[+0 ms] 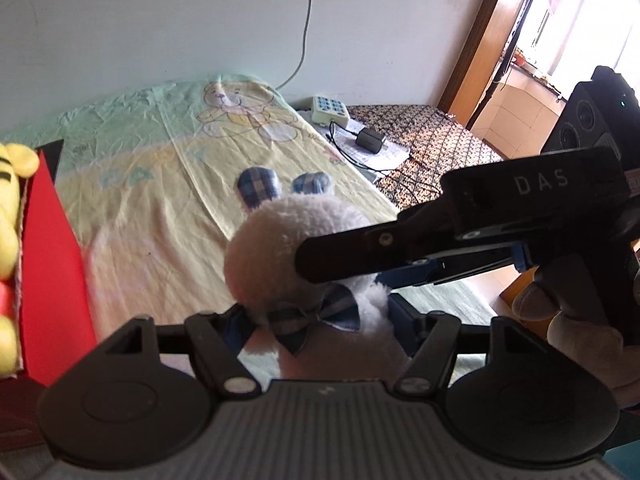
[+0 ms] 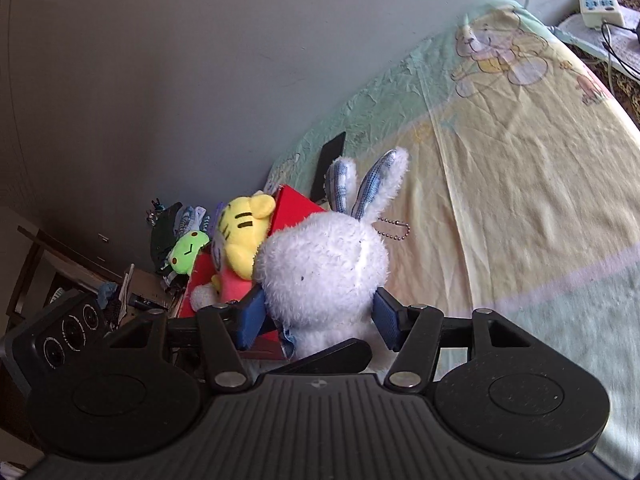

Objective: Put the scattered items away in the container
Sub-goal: 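Lift the held white bunny with both tools and carry it over the box, then lower the white bunny into the red box and open both tools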

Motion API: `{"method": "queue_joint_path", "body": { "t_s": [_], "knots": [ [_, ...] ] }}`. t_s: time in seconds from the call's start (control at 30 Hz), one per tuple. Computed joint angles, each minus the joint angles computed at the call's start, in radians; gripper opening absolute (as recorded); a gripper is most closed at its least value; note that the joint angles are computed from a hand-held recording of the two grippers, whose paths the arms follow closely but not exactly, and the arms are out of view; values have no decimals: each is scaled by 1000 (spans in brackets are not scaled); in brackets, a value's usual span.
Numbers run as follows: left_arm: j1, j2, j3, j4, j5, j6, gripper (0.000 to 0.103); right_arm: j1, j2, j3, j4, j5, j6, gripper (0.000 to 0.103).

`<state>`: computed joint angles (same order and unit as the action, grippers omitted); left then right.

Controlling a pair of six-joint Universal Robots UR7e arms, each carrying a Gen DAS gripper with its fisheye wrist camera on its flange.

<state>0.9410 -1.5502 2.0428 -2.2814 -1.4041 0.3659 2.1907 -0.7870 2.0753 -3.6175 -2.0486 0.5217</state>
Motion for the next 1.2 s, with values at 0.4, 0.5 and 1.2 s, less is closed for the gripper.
{"method": "queue_joint_path", "body": {
  "t_s": [0.4,0.5,1.2],
  "knots": [
    [100,-76,-196,-59,-35,185,68,46,291,-440,38,133,-182,62],
    [143,-78,-237,-80,-8,251,68,42,378,-576,102,159,-201,62],
    [414,101,-491,18,39,358,66,52,563,-865,371,-7,-173,54]
  ]
}}
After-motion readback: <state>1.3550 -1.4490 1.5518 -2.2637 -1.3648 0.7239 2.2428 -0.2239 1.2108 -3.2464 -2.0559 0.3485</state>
